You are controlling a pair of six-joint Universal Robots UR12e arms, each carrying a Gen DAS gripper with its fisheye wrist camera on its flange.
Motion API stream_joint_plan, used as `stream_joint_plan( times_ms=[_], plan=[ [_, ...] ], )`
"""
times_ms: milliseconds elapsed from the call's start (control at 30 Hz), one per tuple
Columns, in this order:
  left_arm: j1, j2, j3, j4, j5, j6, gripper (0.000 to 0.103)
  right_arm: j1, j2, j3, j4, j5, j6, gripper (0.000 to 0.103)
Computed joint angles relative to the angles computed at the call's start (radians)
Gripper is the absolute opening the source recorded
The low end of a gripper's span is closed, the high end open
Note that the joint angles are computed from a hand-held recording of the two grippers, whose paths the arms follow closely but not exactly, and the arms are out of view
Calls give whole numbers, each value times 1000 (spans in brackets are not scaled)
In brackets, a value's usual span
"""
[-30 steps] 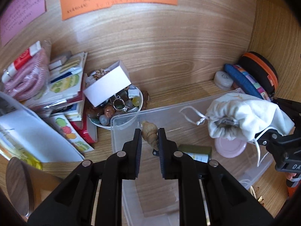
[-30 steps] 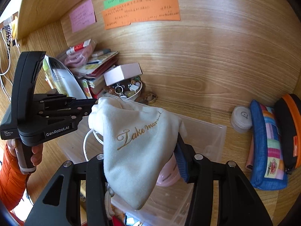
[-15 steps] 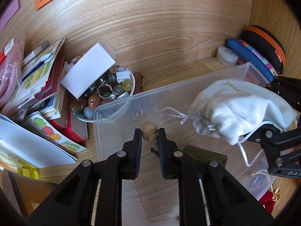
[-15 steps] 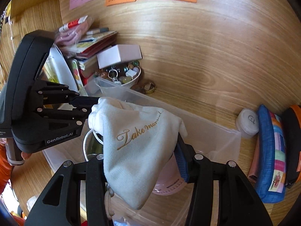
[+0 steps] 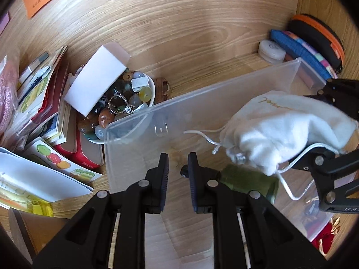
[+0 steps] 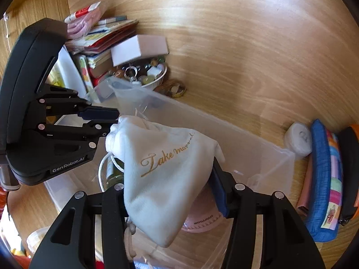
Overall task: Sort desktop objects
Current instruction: 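Carry the shell and white pouch into the clear bin and release both, then grasp the cream cylindrical container with the left gripper while the right reaches the red pouch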
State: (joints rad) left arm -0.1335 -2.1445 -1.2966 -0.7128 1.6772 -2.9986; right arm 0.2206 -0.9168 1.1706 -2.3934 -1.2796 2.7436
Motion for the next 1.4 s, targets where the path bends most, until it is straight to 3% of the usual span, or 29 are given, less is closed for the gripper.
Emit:
stream_joint_plan(
  times_ms=[100,133,200,333,367,500,667,900,1000,1133,1400],
  plan=[
    [-3,2,-4,2,22,-5,24,-1,4,-14,38,-4,22,50],
    [-5,2,-4,4,30,-11,32,-2,4,-15,46,-5,24,51],
    [-6,7,-14,18,29,-9,39,0,4,-17,53,-15,30,58],
    [-26,19,-41,60,103,20,62,7,-18,28,-41,-64,61,81],
    [-29,21,-46,70,114,26,63,8,-25,40,-56,-67,69,85],
    [-27,47,-68,93,106,1,67,8,-63,99,-105,-69,71,85],
    [-34,88,-123,183,148,-26,95,21,-117,190,-257,-159,53,85],
    [-38,161,-209,261,160,-52,96,28,-203,318,-467,-200,52,90],
    [-42,198,-255,300,164,-64,97,29,-235,371,-566,-224,37,103],
    [-45,244,-320,357,141,-84,100,33,-266,425,-653,-258,29,103],
    [-54,303,-425,385,54,-148,100,5,-306,495,-665,-221,92,103]
  ],
)
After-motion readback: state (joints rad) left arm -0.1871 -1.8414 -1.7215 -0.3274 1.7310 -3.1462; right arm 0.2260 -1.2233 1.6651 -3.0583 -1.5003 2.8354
